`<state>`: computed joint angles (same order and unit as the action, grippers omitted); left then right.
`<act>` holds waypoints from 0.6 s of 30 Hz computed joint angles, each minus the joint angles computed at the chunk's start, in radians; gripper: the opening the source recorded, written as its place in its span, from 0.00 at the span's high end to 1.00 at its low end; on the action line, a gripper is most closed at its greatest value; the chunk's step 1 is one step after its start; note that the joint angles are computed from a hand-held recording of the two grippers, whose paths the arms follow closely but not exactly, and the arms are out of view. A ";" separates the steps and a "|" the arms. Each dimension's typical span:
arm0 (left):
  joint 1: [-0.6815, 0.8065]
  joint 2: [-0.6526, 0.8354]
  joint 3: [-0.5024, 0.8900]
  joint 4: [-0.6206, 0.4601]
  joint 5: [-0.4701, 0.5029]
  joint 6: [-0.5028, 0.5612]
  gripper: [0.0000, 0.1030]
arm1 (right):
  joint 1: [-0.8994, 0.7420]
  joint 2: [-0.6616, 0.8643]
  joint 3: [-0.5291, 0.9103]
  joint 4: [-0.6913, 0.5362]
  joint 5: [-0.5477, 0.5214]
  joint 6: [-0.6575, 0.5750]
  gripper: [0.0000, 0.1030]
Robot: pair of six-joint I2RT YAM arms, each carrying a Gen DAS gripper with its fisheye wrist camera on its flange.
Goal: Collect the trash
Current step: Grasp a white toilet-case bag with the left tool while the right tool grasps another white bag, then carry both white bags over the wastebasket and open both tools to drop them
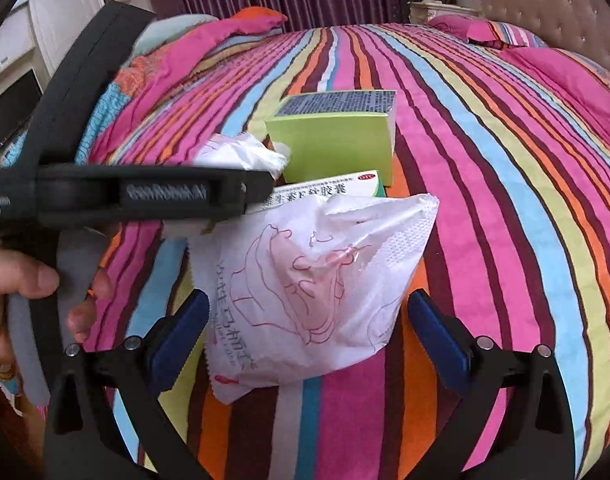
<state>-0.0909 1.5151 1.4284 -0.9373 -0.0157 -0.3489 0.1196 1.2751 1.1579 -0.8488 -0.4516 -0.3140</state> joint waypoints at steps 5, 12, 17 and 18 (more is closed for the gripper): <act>-0.005 -0.012 -0.022 0.014 -0.001 -0.015 0.21 | 0.002 0.021 0.011 -0.015 0.001 -0.010 0.28; -0.049 -0.068 -0.056 0.014 -0.060 -0.070 0.32 | -0.050 -0.042 0.012 -0.065 -0.036 -0.052 0.43; -0.078 -0.159 -0.102 0.002 -0.079 -0.113 0.32 | -0.158 -0.091 0.025 -0.137 -0.097 -0.129 0.43; -0.087 -0.182 -0.110 -0.007 -0.088 -0.123 0.32 | -0.187 -0.096 0.032 -0.158 -0.112 -0.147 0.43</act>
